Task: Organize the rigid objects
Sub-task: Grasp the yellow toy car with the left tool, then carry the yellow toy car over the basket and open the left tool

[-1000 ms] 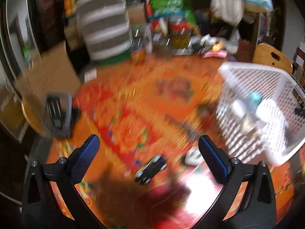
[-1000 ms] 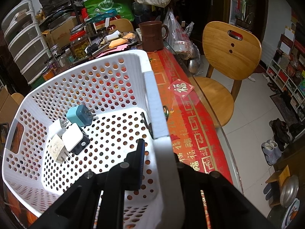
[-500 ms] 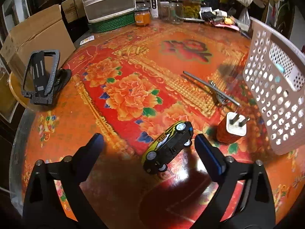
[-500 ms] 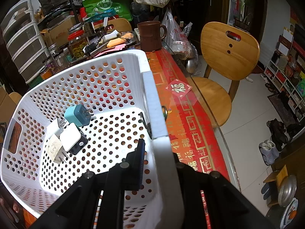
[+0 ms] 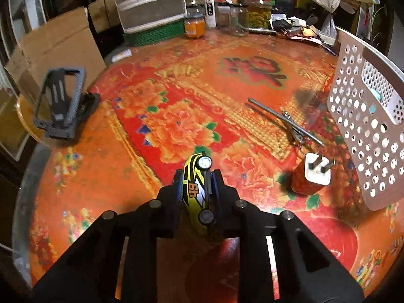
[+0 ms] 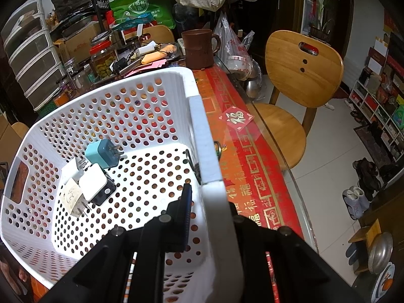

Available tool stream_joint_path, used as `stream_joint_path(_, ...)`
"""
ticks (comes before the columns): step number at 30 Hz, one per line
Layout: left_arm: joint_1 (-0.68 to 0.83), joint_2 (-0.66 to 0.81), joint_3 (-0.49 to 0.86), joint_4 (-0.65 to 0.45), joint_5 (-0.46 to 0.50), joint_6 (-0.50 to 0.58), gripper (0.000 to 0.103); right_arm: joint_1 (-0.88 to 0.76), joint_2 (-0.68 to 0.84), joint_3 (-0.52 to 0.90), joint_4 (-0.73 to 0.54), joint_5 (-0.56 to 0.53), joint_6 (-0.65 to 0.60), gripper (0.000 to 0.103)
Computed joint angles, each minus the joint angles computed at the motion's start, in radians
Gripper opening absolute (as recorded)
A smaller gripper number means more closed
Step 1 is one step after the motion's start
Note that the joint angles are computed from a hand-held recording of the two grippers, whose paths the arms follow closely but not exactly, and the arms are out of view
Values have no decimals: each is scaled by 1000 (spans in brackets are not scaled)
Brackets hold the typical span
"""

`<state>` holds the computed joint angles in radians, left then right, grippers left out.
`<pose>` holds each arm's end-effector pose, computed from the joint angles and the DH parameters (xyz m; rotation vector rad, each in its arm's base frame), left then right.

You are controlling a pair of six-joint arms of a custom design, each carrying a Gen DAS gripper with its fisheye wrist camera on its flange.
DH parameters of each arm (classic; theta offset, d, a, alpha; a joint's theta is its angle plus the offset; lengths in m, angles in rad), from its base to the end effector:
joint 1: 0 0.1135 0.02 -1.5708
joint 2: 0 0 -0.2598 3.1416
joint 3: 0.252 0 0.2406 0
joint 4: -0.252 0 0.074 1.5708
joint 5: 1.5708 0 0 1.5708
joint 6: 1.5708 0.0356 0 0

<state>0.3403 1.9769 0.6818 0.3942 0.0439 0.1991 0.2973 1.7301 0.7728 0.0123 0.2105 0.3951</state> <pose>0.2945 0.1026 0.0584 -0.1560 2.4741 0.1774 0.2968 0.0832 0.1258 0.2063 2.4775 0.0259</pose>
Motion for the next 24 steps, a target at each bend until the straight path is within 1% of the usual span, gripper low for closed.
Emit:
stream_joint_path(3, 11, -52, -5, -22, 0, -13, 20, 0, 0, 0, 1, -3, -2, 13)
stream_joint_path(8, -11, -156, -6, -67, -56, -20, 20, -5, -1, -1, 5, -13, -6, 13)
stream_joint_path(11, -39, -219, 5, -116, -80, -24, 20, -7, -1, -3, 8, -18, -8, 13)
stream_joint_path(15, -102, -301, 29, -181, -124, -30, 20, -7, 0, -2, 9, -19, -9, 13)
stream_joint_path(16, -134, -319, 44, -205, -152, -33, 20, -7, -1, -3, 9, -20, -9, 13)
stream_joint_path(22, -266, -355, 142, -312, -253, -57, 20, -6, 1, -6, 16, -24, -10, 13)
stream_joint_path(24, -300, -369, 165, -340, -272, -64, 20, -7, 2, -6, 18, -27, -11, 13)
